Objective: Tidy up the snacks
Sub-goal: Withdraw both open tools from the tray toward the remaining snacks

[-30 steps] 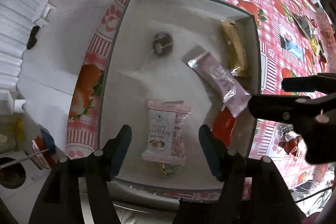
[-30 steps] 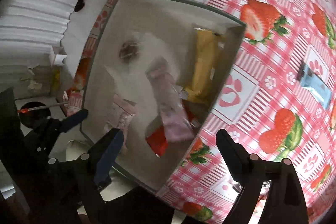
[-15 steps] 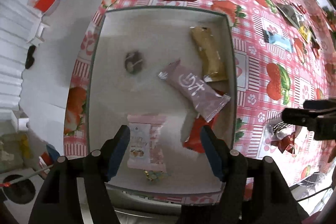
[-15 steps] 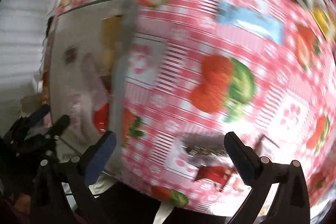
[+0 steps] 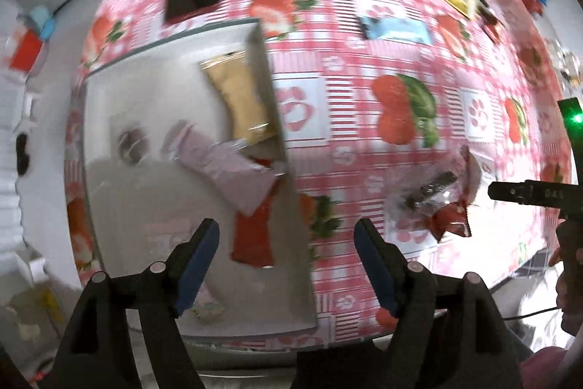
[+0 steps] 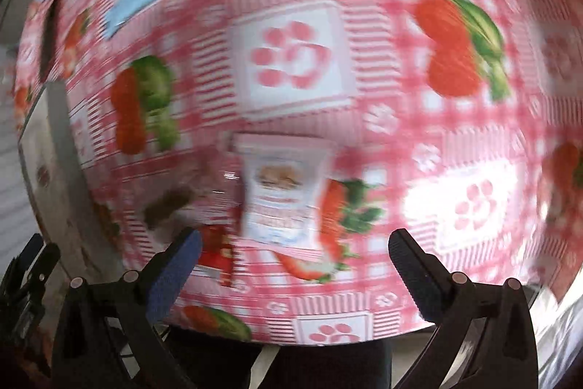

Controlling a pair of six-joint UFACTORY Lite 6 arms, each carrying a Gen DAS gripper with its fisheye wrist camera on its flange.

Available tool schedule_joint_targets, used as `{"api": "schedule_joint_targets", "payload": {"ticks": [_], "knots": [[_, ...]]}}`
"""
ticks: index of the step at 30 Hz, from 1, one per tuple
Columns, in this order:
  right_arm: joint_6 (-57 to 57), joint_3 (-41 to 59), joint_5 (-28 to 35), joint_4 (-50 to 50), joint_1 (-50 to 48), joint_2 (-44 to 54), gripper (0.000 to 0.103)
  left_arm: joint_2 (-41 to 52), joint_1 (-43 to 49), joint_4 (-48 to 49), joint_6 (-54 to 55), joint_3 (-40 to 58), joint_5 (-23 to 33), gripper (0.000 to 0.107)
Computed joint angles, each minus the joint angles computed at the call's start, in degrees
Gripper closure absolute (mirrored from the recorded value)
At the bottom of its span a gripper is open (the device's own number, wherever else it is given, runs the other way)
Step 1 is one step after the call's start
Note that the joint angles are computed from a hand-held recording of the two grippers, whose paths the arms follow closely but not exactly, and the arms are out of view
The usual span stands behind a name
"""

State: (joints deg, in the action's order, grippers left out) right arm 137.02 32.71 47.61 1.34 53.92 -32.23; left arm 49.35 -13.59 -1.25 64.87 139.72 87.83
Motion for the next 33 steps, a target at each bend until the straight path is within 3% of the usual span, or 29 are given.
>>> {"api": "schedule_joint_targets", "payload": {"ticks": [4, 8, 9, 15, 19, 27, 33], "knots": [[10.5, -3.1, -1.7, -2.5, 8.3, -1.4, 0.000, -11.3, -2.6, 0.6, 2.4, -19.6, -8.4, 0.027], [12.6, -2.4, -7.5, -2.4, 9.8, 5.6, 0.000, -19.4, -5.8, 2.0, 4.2, -34.4, -15.7, 0.027], [10.3, -1.0, -10.1, -2.7, 8.2, 9.3, 0.000, -20.9, -6.6, 2.2, 4.6, -37.0, -17.0, 0.027], [-3.2, 0.6, -12.1, 1.6, -0.1, 16.1, 0.000, -26.5, -11.5, 3.6, 3.9, -48.3, -24.0, 0.027], [-11.0, 1.2, -9.4, 6.4, -1.7, 19.2, 0.000, -28.4, -14.7, 4.0, 3.0, -53.8, -27.2, 0.027], [15.3, -8.3, -16.1, 0.4, 16.5, 13.0, 0.000, -32.8, -21.3, 5.1, 1.5, -66.4, -31.6, 0.027], [22.3, -11.3, -16.3, -1.8, 23.5, 10.2, 0.000, -35.7, -23.3, 5.7, -0.8, -72.0, -38.2, 0.019]]}}
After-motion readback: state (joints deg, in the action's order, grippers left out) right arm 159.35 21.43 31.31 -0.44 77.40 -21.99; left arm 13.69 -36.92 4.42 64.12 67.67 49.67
